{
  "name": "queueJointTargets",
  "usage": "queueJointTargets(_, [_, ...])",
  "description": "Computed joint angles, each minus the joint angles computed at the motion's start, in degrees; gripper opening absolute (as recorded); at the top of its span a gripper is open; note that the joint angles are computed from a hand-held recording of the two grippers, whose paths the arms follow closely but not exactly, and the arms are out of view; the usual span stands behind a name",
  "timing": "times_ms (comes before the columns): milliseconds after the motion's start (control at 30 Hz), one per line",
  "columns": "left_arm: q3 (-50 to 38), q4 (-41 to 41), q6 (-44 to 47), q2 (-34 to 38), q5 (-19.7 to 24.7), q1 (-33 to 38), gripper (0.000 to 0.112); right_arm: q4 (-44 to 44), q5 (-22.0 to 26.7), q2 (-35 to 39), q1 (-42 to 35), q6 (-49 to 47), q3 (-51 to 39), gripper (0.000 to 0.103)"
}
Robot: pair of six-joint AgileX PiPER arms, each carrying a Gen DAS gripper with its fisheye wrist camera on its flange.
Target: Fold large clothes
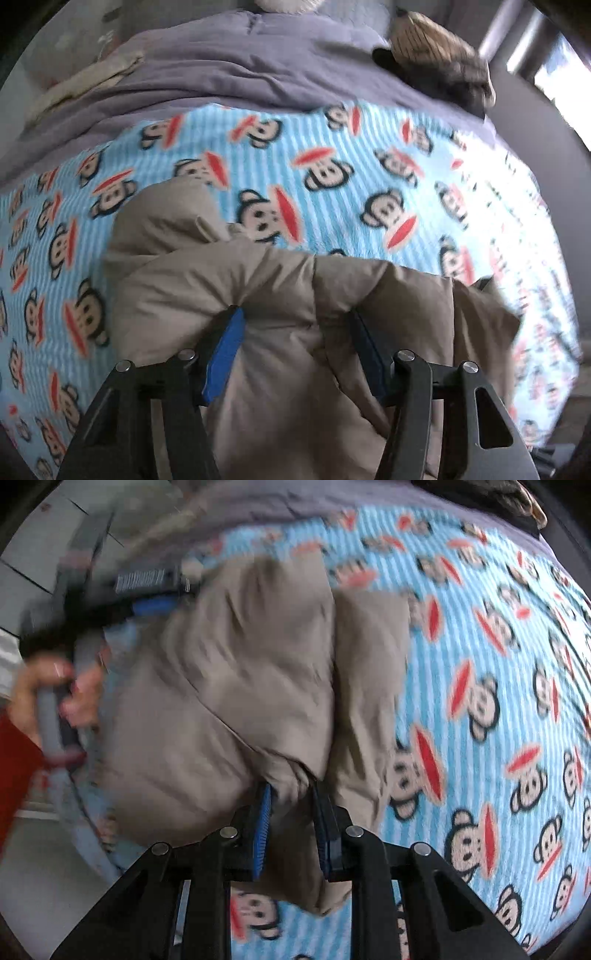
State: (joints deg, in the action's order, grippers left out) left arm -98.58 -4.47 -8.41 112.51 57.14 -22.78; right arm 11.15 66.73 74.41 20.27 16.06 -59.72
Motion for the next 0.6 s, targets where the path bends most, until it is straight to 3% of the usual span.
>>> queueJointTargets(200, [-3.00, 5.56, -1.38, 4.96, -0.30, -5.35, 0.060, 9.77, -9.47, 0.48, -8.31, -5.02, 14.45, 0.022])
queueJointTargets(300, [-3.60, 5.33, -1.46, 4.50, 1.21, -4.89, 0.060, 10.18, -9.23, 1.31, -9.05, -5.40, 14.31, 0.022])
queueJointTargets(433, [-0.99, 4.03, -0.97, -1.05, 3.36, -3.66, 0.060, 9.42, -8.19, 3.59, -7.71, -4.83, 11.82, 0.022])
queueJointTargets(600, [10.96, 2.92, -0.55, -14.61, 3.75, -1.86, 0.061, 11.13, -5.47, 2.61, -10.07, -6.02, 11.31, 0.025])
